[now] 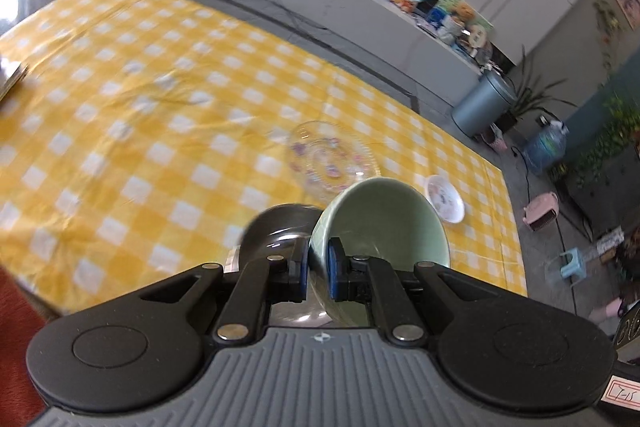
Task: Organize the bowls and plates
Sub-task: 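Lift the green bowl and lower it into the nested steel bowls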
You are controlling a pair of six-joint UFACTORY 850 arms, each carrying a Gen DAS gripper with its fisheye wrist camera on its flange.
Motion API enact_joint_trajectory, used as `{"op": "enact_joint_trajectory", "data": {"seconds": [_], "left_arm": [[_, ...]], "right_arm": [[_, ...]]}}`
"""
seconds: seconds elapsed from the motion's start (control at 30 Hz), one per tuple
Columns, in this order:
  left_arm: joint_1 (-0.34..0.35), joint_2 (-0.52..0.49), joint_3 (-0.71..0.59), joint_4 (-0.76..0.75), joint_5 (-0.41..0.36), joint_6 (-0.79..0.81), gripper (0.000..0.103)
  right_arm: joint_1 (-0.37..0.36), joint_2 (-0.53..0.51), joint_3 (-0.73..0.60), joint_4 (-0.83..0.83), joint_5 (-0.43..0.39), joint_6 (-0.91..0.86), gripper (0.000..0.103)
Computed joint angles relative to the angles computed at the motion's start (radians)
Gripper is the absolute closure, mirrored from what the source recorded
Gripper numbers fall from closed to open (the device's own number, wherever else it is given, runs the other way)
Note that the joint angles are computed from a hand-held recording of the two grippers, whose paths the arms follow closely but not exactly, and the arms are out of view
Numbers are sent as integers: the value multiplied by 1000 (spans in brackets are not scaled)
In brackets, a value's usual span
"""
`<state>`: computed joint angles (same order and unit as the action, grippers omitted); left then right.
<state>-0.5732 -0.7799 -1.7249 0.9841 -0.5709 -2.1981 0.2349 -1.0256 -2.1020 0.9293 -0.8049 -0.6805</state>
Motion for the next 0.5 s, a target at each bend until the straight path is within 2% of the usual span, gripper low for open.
{"op": "enact_joint_trajectory", "data": {"seconds": [0.17, 0.3, 0.5], "left_arm": [[13, 36, 99, 63, 85, -121, 92], [23, 27, 114, 60, 143, -123, 92], [24, 9, 101, 9, 142, -63, 92]], "right_arm": [[25, 0, 13, -63, 23, 36, 91], [31, -8, 8, -116, 45, 85, 92], [45, -28, -12, -180, 63, 130, 93]]}}
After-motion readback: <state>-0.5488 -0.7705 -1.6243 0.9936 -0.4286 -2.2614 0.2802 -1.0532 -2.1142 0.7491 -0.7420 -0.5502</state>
